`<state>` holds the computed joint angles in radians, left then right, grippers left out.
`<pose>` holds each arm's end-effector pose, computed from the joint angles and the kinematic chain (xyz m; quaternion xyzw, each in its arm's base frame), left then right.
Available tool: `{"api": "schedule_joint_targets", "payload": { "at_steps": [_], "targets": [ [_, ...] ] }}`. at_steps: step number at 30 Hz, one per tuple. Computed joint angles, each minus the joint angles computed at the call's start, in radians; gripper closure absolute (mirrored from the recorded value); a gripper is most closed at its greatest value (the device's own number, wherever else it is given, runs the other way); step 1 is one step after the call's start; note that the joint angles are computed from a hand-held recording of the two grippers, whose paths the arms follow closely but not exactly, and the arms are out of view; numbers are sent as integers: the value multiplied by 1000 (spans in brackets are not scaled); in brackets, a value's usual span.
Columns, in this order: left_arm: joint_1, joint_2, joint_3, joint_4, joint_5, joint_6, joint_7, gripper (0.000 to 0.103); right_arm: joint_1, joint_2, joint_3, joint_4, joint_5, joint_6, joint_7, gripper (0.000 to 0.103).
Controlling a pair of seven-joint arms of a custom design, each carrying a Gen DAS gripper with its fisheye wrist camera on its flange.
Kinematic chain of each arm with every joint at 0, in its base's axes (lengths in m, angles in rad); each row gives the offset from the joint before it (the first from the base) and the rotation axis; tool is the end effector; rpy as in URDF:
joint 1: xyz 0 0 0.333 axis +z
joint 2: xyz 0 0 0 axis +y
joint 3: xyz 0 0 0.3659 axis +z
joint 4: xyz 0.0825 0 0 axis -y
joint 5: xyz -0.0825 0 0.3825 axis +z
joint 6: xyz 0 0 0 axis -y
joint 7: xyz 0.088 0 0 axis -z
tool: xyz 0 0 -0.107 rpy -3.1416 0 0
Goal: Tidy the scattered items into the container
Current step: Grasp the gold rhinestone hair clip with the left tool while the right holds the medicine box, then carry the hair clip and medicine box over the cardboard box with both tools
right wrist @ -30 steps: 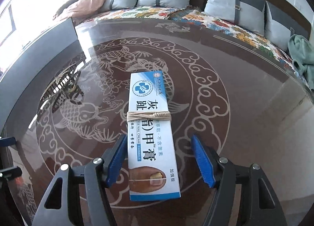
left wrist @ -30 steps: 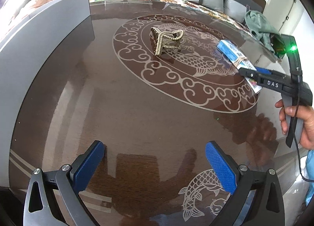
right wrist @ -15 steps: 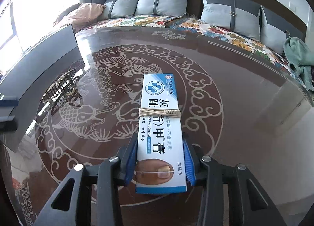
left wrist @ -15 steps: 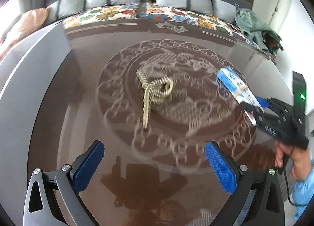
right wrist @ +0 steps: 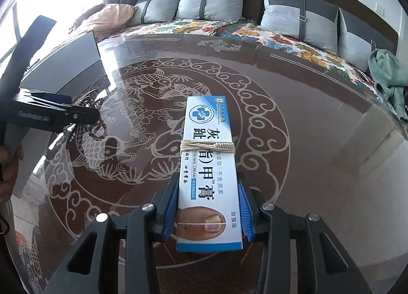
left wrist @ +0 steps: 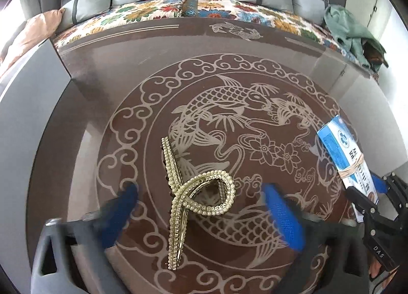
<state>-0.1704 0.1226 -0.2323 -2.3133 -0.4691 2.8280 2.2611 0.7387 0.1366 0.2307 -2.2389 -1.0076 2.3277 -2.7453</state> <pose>0.5208 -0.1944 0.3808 -0.4255 0.8760 -0.2144 0.0748 0.3220 0.4397 0.3618 -0.5738 0.7495 -0.2650 0.1969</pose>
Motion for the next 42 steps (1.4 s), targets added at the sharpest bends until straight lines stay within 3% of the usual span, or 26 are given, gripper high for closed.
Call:
{"api": "schedule_joint_targets", "payload": {
  "at_steps": [7,15,19,24,29,32,36,42],
  "targets": [
    [40,-74,16,-48,-142,-72,90,58,4,4,1,7,8,-14,-11,61],
    [36,-298,96,-210,-333,-168,258,58,-1,-11,0,-10,2,13,17,62],
    [34,-458,155,-315,-340,-203,314,58,20,-42,22,-23,-2,51,181,62],
    [70,-610,232,-400,-293,-308,344,58,116,-27,82,59,-55,-43,384,62],
    [165,-758,327,-448,-222,-433,391,58,231,58,106,187,-102,-148,572,62],
    [234,-799,372,-430,-185,-500,403,58,284,112,94,284,-121,-180,555,62],
    [280,-763,408,-361,-218,-528,409,58,317,162,58,413,-145,-176,436,62],
    [316,-591,403,-195,-302,-520,361,58,280,251,-28,602,-179,-4,173,62]
  ]
}}
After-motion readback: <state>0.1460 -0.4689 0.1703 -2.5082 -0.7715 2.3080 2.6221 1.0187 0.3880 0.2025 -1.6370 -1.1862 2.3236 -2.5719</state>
